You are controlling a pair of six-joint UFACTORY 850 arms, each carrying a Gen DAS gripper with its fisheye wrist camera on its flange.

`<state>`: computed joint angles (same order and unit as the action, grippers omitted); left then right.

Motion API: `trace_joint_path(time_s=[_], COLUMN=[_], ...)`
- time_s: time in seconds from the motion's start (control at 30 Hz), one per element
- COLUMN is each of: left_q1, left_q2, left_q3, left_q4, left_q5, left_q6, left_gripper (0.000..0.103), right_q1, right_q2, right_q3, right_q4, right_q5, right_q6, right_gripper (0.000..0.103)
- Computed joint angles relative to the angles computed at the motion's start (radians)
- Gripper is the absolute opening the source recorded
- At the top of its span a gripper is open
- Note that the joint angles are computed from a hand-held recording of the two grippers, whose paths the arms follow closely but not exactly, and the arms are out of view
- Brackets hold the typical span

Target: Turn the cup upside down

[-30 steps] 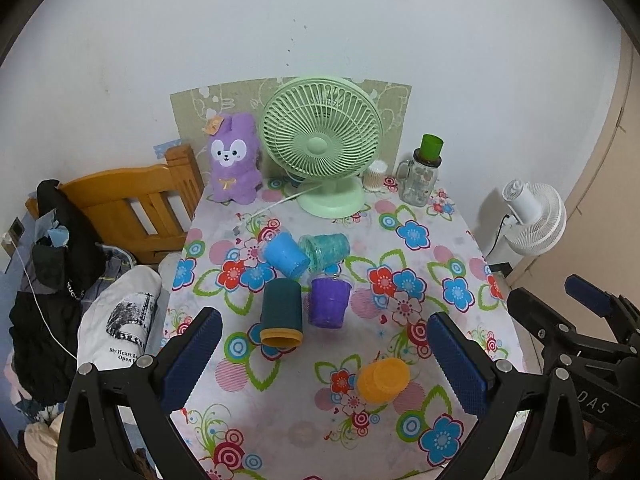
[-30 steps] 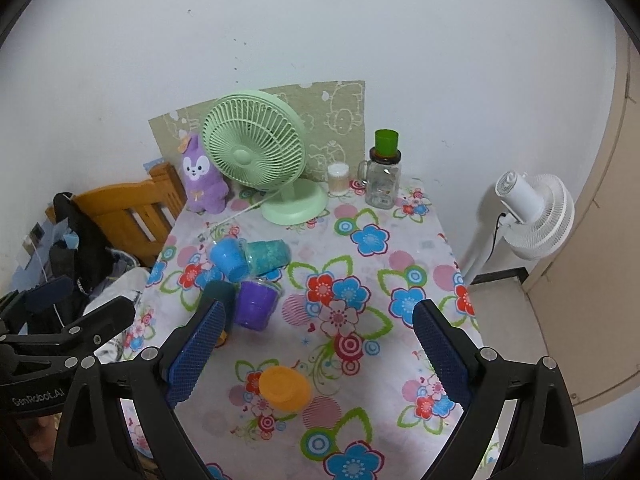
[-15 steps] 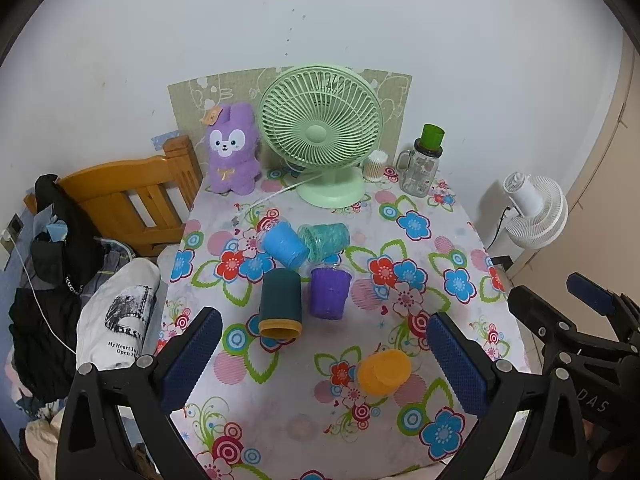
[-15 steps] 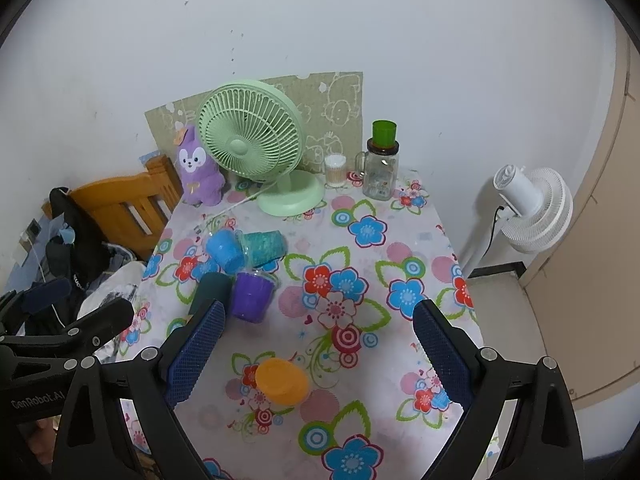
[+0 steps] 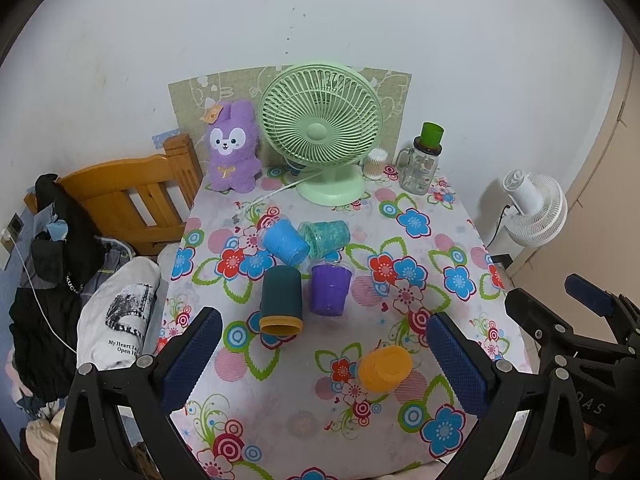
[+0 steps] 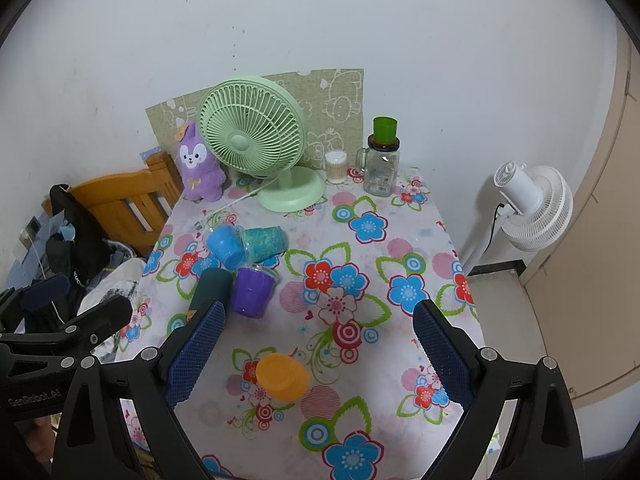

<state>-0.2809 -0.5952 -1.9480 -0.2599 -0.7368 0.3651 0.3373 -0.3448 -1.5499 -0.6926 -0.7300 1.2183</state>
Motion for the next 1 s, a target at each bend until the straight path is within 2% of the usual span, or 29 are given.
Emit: trace_joint_path(time_s=[1.0], left_q1=[0.004], left_q2=[-0.002], left_q3=[0.002], left_q4=[0.014], left_q5=[0.004], left_q6=[0.018], left_gripper=[0.103], right_q1=[-0.001], right_q2=[-0.005], right_q3=[0.002], right_q4=[0.031], right_q5=[-0.002], right_q6=[-0.008], right_gripper=[0.097])
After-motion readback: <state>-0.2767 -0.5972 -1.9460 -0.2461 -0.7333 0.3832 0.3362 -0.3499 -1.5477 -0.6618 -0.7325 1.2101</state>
